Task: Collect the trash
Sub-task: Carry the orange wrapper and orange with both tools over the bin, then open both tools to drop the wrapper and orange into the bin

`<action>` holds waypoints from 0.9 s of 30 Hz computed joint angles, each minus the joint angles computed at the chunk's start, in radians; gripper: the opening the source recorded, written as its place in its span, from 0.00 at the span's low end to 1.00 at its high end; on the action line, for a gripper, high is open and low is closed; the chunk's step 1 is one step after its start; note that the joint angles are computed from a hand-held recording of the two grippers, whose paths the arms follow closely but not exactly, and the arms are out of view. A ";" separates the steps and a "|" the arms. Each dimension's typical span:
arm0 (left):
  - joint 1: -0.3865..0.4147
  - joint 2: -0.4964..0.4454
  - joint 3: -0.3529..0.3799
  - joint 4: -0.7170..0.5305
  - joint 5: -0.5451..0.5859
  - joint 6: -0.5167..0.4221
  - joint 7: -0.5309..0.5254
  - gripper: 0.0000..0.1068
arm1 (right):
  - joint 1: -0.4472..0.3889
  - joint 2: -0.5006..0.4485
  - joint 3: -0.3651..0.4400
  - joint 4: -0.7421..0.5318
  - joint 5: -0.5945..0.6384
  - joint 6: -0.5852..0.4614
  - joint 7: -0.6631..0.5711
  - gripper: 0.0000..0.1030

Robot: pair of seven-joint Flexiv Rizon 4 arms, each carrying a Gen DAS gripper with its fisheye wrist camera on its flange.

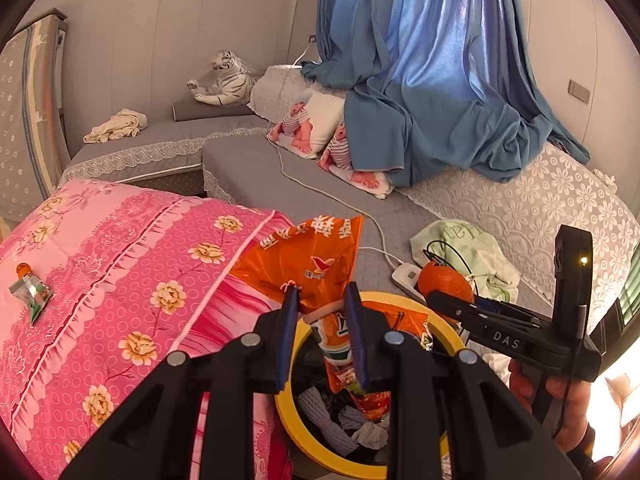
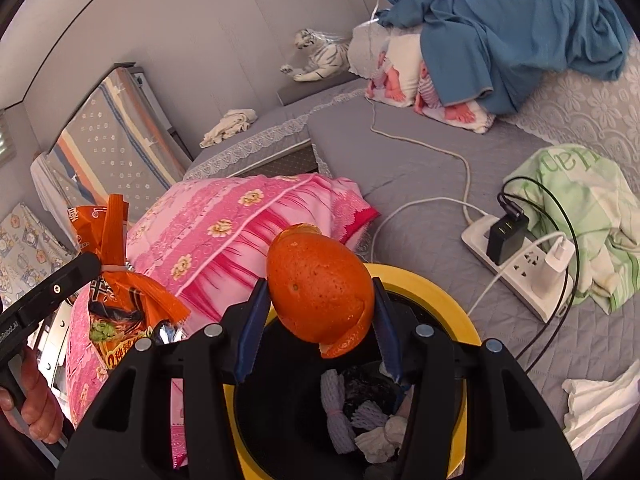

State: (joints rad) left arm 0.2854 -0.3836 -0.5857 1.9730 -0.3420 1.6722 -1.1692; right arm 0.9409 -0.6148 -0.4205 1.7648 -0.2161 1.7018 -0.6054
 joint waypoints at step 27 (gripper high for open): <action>-0.077 -0.058 0.052 -0.030 -0.096 -0.055 0.056 0.50 | 0.013 -0.004 -0.045 0.021 -0.066 -0.052 0.116 0.59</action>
State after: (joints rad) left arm 0.2080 -0.4419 -0.5337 1.9427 -0.4381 1.6173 -1.1131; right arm 0.9541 -0.6192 -0.4658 1.7855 -0.2817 1.6498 -0.4895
